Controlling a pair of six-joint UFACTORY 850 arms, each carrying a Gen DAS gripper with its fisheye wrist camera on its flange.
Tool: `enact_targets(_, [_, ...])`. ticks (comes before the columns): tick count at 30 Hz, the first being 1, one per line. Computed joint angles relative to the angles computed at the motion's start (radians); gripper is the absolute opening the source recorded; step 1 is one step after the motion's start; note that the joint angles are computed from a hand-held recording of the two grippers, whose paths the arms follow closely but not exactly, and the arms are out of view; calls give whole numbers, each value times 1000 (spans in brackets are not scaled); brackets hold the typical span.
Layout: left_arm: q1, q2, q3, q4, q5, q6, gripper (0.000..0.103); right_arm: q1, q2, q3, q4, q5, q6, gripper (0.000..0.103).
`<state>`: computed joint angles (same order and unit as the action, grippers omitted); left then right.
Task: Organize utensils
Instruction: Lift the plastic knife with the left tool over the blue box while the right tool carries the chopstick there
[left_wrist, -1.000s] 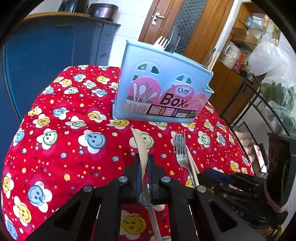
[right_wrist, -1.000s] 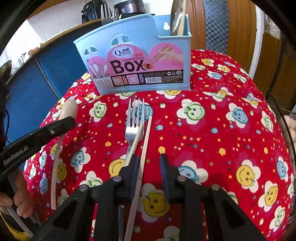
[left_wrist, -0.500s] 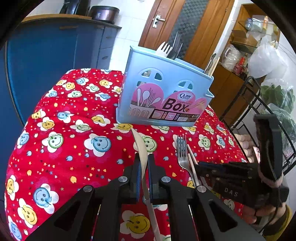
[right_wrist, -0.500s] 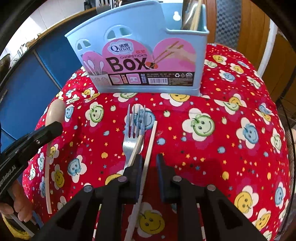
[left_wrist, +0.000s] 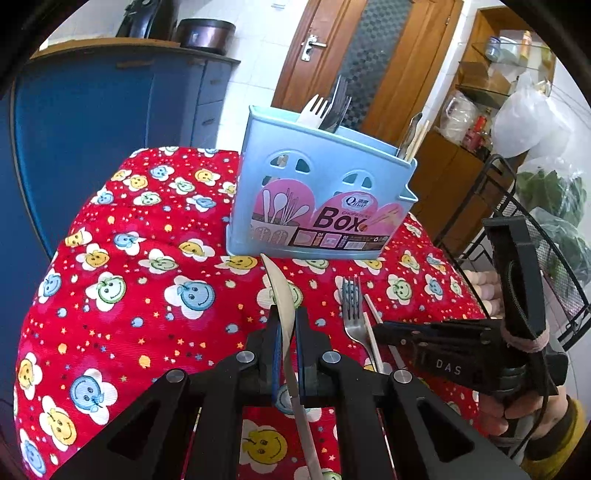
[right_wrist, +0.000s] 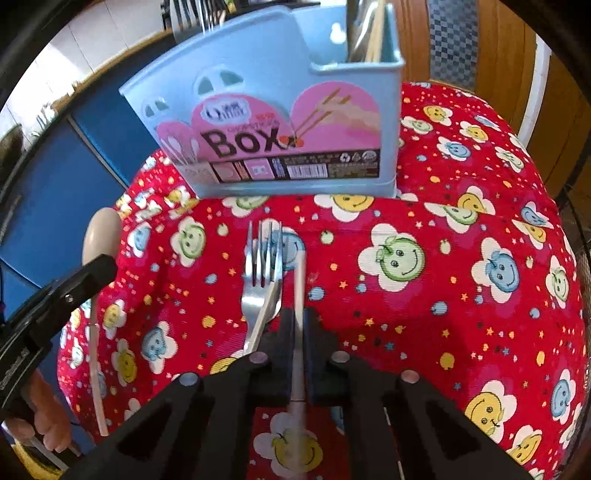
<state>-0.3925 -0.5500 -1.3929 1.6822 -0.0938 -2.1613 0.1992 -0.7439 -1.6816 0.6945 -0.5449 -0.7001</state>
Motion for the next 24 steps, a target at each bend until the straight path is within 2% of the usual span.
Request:
enact_targets(4, [-5, 14, 6, 50, -37, -51, 6, -23, 61, 82, 183, 41, -171, 6])
enact_targets(9, [-4, 35, 14, 206, -71, -208, 6, -47, 133, 168, 473, 78, -456, 6])
enact_targets(14, [-4, 41, -3, 214, -105, -201, 6, -43, 194, 221, 730, 151, -718, 6])
enact_targets(17, [-5, 37, -28, 162, -128, -131, 6, -46, 209, 228, 856, 156, -830, 6])
enact_targets(20, [-4, 28, -63, 118, -147, -65, 6, -51, 215, 223, 930, 146, -890, 6])
enact_targets(24, [-4, 17, -111, 140, -177, -51, 6, -54, 216, 211, 1008, 158, -980, 6])
